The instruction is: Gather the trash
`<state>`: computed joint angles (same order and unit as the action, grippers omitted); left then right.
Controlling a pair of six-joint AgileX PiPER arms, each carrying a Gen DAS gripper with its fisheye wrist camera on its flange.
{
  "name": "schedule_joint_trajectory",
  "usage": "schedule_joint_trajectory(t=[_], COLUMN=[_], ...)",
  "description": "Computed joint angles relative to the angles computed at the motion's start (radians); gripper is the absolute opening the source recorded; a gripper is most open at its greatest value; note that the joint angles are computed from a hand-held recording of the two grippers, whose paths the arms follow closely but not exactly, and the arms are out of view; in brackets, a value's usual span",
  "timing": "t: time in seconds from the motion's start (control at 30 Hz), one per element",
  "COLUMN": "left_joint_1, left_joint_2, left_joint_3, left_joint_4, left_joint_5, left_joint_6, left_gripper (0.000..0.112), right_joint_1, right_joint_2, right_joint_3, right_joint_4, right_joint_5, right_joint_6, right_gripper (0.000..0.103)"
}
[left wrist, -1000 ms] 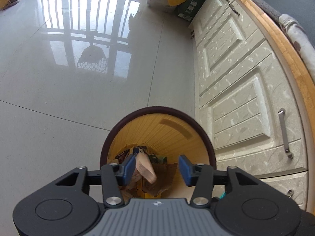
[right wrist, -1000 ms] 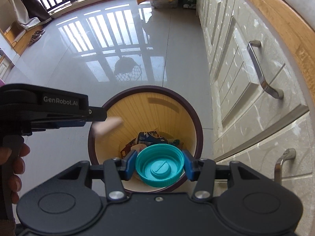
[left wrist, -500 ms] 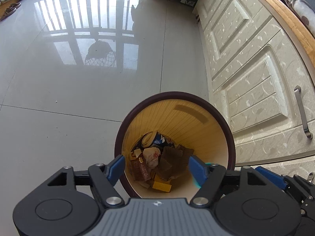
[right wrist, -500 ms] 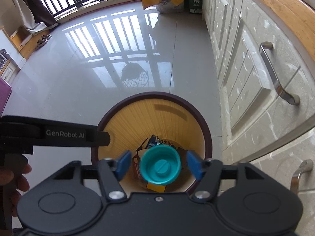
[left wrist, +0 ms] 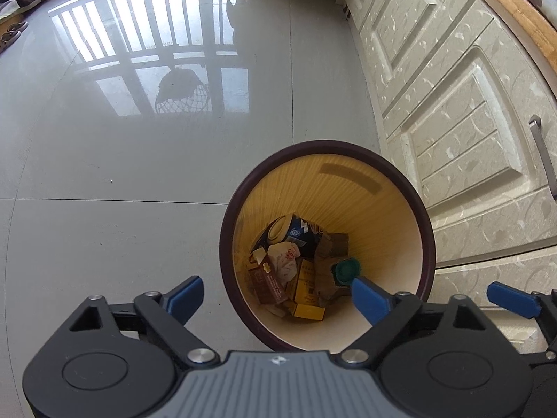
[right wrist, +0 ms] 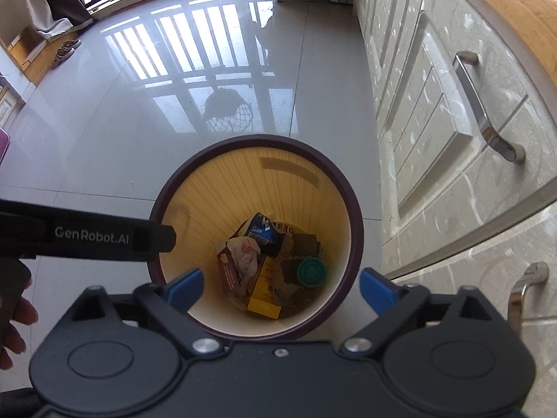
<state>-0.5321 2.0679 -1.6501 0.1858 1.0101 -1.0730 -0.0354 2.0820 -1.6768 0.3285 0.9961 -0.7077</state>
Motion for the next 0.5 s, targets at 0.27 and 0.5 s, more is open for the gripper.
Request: schedule_joint_trajectory(t=[0.27, 0.5], left_joint_1=[-0.004, -0.021], left_joint_2=[-0.022, -0.098], left_joint_3=[-0.004, 0.008], left_joint_4=[0.004, 0.061], left_joint_5=[0.04, 0.071], left_joint_6=[0.014, -0.027], left_gripper=[0.103, 0.103], right_joint_1=[0.001, 0.013], right_joint_2=[-0.02, -0.069], right_joint_3=[-0.02, -0.009], right_joint_4=[-0.026, -0.041], right_joint_5=[0.044, 0.062], right_joint_6=[0.02, 0.006], right_gripper=[0.103, 0.103])
